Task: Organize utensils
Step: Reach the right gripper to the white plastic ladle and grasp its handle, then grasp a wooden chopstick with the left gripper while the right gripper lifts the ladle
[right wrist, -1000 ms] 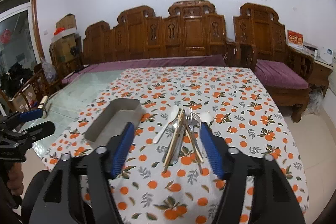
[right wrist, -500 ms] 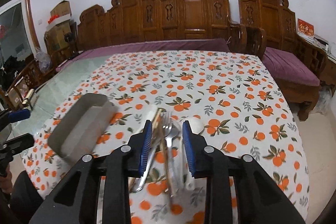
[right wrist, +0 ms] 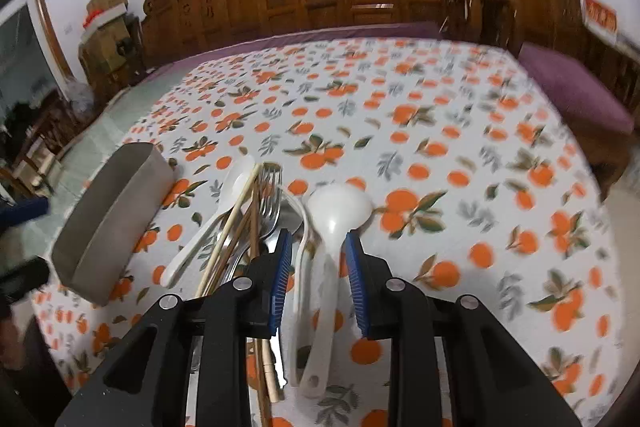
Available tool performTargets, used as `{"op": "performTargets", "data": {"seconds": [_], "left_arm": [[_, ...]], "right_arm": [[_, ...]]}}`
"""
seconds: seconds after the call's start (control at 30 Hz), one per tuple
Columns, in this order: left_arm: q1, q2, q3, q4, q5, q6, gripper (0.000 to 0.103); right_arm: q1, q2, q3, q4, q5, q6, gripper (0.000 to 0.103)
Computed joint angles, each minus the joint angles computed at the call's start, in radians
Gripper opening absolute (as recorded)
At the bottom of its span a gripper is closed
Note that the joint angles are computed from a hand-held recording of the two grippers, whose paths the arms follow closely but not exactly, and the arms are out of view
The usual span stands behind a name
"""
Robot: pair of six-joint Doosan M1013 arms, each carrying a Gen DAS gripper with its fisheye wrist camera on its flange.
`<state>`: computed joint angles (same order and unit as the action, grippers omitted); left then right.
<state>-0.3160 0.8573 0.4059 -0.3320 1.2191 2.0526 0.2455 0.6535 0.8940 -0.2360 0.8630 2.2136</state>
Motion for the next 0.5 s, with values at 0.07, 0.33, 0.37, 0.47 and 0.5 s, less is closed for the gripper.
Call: {"op": "performTargets", "data": {"seconds": [0.07,0.33,0.37,0.47,0.5], "left_arm": [[-0.008,0.016,-0.019,0.012,0.009,-0.006,0.094],[-0.032,0.093,-0.128,0.032,0.094,-0.024,0.083],[-0.033,0.106,-0.148,0.034,0.108,-0.032,0.083],[-0.038,0.136,-0.194,0.040,0.139,-0.051,0.080],[-0.039,0.148,-0.214,0.043,0.154,-0.059,0.078]], "right_arm": [[-0.005,0.009,0.001,0.022,0.012,-0.018,0.030],[-0.011,0.040,-0.032,0.049,0.077,-0.048,0.026],[-0.012,0.047,-0.043,0.050,0.092,-0.054,0.025],[-0.006,0.063,-0.067,0.018,0.129,-0.068,0.024],[-0.005,0.066,-0.074,0.014,0.136,-0.069,0.024]]}}
